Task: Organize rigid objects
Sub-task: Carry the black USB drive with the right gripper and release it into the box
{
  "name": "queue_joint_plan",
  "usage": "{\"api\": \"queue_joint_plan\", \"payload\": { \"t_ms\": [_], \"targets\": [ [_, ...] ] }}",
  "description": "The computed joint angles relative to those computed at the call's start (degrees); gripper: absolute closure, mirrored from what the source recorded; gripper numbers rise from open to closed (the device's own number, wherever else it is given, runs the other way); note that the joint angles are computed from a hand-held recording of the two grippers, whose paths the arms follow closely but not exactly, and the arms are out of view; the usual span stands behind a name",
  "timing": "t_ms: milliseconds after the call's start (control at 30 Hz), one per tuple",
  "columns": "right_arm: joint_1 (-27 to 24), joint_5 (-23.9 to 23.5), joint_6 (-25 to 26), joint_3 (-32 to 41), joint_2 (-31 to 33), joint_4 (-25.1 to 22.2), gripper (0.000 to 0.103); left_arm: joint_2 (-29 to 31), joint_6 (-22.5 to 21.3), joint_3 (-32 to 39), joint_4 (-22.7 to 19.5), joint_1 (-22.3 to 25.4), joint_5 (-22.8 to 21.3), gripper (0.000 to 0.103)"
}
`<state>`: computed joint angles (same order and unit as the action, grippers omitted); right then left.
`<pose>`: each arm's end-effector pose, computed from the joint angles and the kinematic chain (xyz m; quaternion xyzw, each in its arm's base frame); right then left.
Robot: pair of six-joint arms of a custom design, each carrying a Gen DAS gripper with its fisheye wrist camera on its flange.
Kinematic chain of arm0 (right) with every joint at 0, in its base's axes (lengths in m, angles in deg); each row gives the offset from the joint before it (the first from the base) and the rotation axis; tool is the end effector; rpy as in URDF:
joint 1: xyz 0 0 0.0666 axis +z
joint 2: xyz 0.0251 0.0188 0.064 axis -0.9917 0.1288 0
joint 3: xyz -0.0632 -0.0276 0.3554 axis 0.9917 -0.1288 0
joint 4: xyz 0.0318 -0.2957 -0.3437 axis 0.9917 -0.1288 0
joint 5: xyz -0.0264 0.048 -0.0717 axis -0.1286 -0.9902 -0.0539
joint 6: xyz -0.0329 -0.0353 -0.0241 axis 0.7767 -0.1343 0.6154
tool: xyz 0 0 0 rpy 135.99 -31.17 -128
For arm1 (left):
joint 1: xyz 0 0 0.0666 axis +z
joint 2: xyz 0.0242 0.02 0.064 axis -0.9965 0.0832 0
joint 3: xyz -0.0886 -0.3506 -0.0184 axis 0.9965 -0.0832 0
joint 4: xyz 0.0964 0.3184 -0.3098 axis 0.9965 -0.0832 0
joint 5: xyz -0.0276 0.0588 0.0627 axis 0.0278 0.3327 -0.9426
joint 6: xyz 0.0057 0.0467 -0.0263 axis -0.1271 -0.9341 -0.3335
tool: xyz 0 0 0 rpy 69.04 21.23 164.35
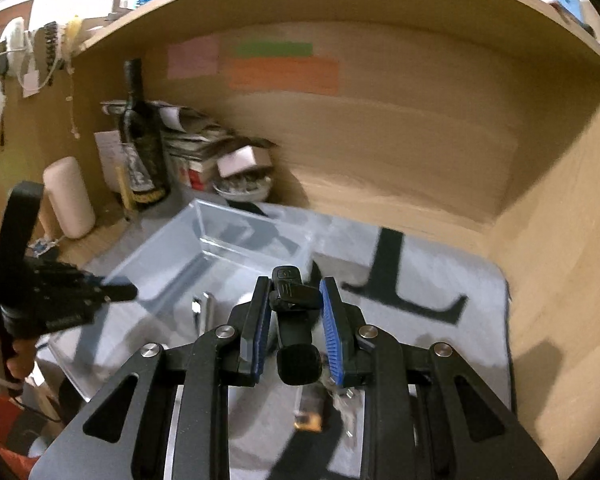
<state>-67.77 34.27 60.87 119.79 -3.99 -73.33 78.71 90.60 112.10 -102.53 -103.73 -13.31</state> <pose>0.4757 0.1366 0.3691 -0.3006 0.8323 0.1331 0.4463 0.4254 -0.1361 0.3141 -0.0778 0.9319 -0.0451 0.3513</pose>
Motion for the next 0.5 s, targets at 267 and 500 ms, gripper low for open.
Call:
{"api": "queue_joint_plan", "payload": {
  "t_ms": [267,500],
  "targets": [
    [3.2,-2.2,0.9,2.1,2.2,-0.4,0.081,0.0,0.1,0.0,0.0,0.0,0.0,0.090],
    [5.8,-1.7,4.8,3.8,4.6,-3.8,0.081,0.0,0.1,0.1,0.0,0.0,0.0,0.090]
  ]
}}
